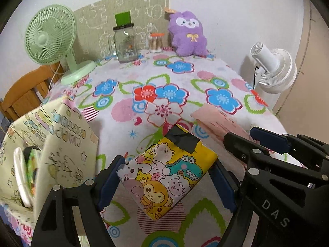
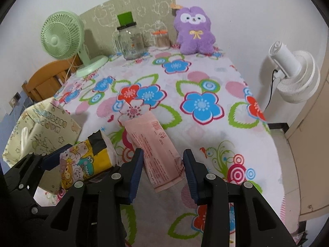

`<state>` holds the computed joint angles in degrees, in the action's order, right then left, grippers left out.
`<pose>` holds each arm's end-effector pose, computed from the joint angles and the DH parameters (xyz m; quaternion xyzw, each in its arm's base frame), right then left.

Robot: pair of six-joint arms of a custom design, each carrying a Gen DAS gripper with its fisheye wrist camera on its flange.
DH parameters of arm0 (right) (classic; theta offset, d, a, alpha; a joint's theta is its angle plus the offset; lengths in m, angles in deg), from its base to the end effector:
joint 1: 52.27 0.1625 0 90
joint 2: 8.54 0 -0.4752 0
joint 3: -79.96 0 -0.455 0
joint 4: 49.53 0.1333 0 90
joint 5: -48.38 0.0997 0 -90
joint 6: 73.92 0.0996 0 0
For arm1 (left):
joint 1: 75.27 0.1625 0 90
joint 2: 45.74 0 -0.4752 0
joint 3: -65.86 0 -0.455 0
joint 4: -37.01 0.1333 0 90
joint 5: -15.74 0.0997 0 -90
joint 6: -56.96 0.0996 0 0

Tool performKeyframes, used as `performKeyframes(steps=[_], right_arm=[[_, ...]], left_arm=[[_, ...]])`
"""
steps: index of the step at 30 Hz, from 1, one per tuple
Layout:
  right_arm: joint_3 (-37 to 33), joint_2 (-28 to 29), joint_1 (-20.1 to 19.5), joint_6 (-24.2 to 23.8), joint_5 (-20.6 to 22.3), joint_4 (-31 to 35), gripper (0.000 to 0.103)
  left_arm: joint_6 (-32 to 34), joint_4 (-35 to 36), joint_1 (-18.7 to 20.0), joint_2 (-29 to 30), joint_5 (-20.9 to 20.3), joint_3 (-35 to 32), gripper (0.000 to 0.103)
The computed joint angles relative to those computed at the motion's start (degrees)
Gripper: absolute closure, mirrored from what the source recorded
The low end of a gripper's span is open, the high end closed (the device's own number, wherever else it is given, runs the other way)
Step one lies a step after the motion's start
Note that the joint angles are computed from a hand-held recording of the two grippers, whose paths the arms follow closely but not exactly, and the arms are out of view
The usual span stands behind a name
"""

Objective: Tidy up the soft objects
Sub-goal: 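Lift the snack box with the left tool while the right tool lifts the pink packet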

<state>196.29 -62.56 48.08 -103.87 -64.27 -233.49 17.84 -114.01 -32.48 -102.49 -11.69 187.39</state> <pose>0.2055 -0.5965 0.1182 0.2747 -0.9041 0.2313 0.2317 -0.2537 -0.5369 0.0960 0.0772 0.8508 -0.3346 0.3977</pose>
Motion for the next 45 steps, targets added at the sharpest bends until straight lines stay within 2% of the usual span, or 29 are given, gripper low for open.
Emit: performKeyframes(steps=[21, 34, 45], right_arm=[[5.0, -6.0, 6.3, 0.9, -1.5, -6.1, 0.061], [6.6, -6.9, 10.1, 1.7, -2.7, -8.4, 0.061], [5.7, -4.6, 12.9, 2.1, -2.3, -8.8, 0.061]], left_arm=[[-0.8, 2.0, -7.5, -6.9, 5.0, 4.1, 0.019], [-0.6, 2.4, -10.0, -11.2, 7.0, 6.8, 0.019], [-3.1, 5.9, -10.1, -16.0, 9.2, 9.0, 0.019]])
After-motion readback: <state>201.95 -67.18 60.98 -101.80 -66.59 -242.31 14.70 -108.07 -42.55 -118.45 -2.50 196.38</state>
